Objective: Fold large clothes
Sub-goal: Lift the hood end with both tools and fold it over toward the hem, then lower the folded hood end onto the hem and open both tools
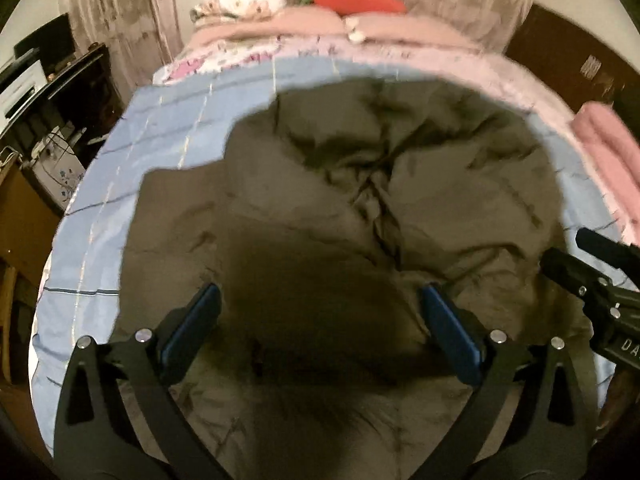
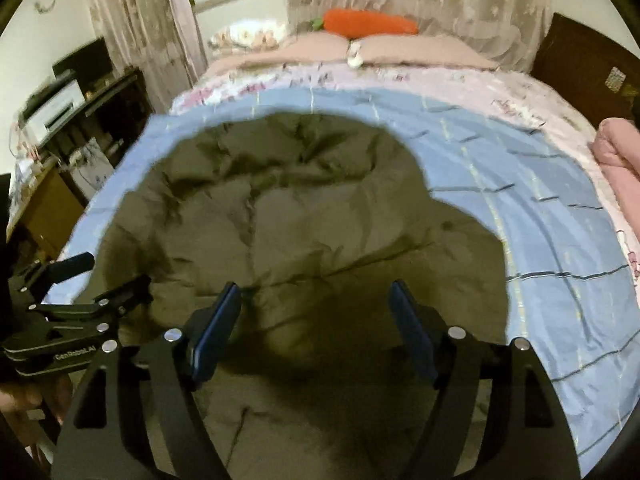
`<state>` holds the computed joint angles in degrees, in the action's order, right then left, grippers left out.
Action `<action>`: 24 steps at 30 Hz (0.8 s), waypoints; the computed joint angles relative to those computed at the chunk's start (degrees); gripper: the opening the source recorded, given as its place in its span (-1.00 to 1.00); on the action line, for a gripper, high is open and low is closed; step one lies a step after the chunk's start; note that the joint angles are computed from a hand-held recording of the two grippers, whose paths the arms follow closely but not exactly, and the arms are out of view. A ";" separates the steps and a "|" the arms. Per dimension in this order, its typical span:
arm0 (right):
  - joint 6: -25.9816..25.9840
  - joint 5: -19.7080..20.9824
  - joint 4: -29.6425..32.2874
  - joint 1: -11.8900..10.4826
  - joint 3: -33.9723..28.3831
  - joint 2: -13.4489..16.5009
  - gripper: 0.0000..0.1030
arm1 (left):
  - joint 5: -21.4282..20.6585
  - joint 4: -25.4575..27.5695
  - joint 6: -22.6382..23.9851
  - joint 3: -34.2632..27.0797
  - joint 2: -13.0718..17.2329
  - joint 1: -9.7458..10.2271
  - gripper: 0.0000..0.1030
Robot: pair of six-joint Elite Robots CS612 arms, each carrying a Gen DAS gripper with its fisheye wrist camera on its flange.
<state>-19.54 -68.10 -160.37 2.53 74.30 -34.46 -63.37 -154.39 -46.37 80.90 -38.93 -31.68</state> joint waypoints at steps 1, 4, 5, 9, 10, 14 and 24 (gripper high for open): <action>-0.25 -0.81 1.85 0.20 -1.28 0.99 0.49 | -0.98 0.61 0.25 -0.65 0.84 0.31 0.96; -0.70 -1.57 3.65 0.37 -3.10 2.75 0.49 | -2.59 0.45 0.42 -1.17 2.31 0.75 0.96; -0.82 -1.69 4.05 0.42 -3.61 3.29 0.50 | -3.40 0.21 0.35 -1.19 2.69 0.92 0.96; -1.67 -3.33 4.98 0.83 -4.81 4.78 0.60 | -4.98 -0.98 0.00 -1.10 4.02 1.35 0.96; -1.36 -3.53 5.10 0.85 -4.99 5.07 0.62 | -4.98 -1.10 0.22 -1.27 4.41 1.39 0.96; -1.44 -5.55 4.44 1.39 -5.04 6.19 0.68 | -4.20 0.02 0.51 -1.77 5.23 1.19 0.96; 2.61 4.25 -3.00 -0.90 -2.27 1.18 0.73 | 6.69 -12.41 1.05 3.34 -1.06 0.01 0.96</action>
<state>-16.93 -63.86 -163.38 1.63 72.03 -33.28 -56.68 -166.80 -45.32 84.25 -39.99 -31.67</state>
